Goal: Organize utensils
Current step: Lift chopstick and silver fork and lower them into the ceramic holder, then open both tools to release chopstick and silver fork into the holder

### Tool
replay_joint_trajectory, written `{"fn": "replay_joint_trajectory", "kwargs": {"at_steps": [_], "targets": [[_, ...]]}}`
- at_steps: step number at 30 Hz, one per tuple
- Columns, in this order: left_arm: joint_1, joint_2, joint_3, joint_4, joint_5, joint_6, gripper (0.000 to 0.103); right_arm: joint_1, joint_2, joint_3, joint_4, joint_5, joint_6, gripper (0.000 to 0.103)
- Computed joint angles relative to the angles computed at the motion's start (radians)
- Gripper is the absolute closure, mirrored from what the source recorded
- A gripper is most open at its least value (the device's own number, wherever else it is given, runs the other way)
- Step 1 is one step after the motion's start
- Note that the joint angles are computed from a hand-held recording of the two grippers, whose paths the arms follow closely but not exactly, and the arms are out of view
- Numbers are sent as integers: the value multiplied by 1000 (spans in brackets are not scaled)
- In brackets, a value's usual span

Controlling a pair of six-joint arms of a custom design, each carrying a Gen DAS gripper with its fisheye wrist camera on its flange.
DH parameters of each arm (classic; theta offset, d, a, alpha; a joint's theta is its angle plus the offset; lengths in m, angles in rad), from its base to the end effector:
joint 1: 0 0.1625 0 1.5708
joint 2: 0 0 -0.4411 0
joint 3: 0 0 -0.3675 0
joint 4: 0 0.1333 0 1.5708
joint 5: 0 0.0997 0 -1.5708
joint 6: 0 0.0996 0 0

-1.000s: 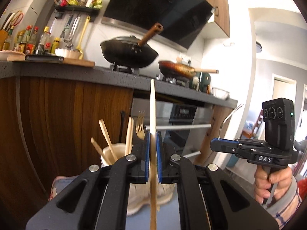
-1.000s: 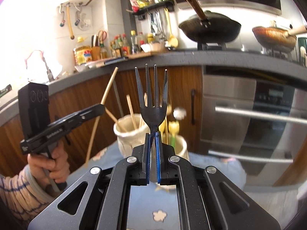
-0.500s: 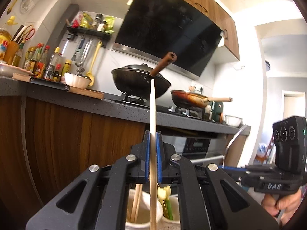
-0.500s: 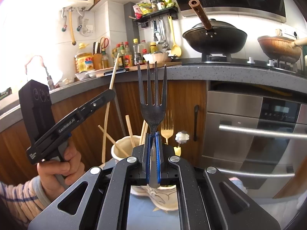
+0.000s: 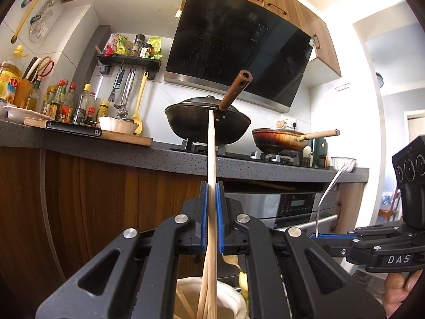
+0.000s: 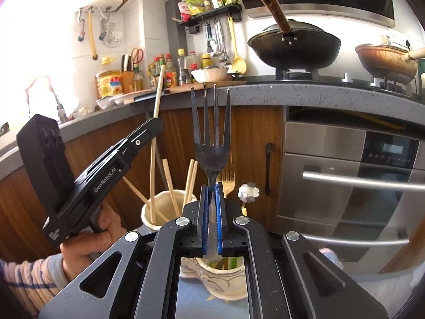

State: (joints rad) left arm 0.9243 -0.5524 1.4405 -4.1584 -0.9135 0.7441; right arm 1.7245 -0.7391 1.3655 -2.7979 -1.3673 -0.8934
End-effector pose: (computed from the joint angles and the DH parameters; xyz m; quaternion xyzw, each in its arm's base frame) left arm -0.2503 -0.6539 0.2178 0.2141 0.6351 -0.6997 0.2475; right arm 0.2681 -0.7287 0.2201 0.5011 -0.8080 0.3095 0.0159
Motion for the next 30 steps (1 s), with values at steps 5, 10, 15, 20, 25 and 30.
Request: {"fn": "replay_joint_trajectory", "kwargs": {"at_steps": [5, 10, 15, 20, 25, 30], "targets": [[0, 23, -13, -12, 23, 38, 97, 4, 16, -5, -7, -38, -11, 97], [0, 40, -18, -14, 44, 54, 97, 3, 25, -7, -2, -63, -19, 97], [2, 54, -27, -6, 67, 50, 97, 0, 35, -13, 12, -83, -21, 97], [0, 70, -41, -1, 105, 68, 97, 0, 42, -17, 27, -95, -26, 97], [2, 81, -50, 15, 159, 70, 97, 2, 56, -32, 51, -118, -30, 97], [2, 90, -46, 28, 203, 69, 97, 2, 70, -43, 67, -148, -30, 97]]}}
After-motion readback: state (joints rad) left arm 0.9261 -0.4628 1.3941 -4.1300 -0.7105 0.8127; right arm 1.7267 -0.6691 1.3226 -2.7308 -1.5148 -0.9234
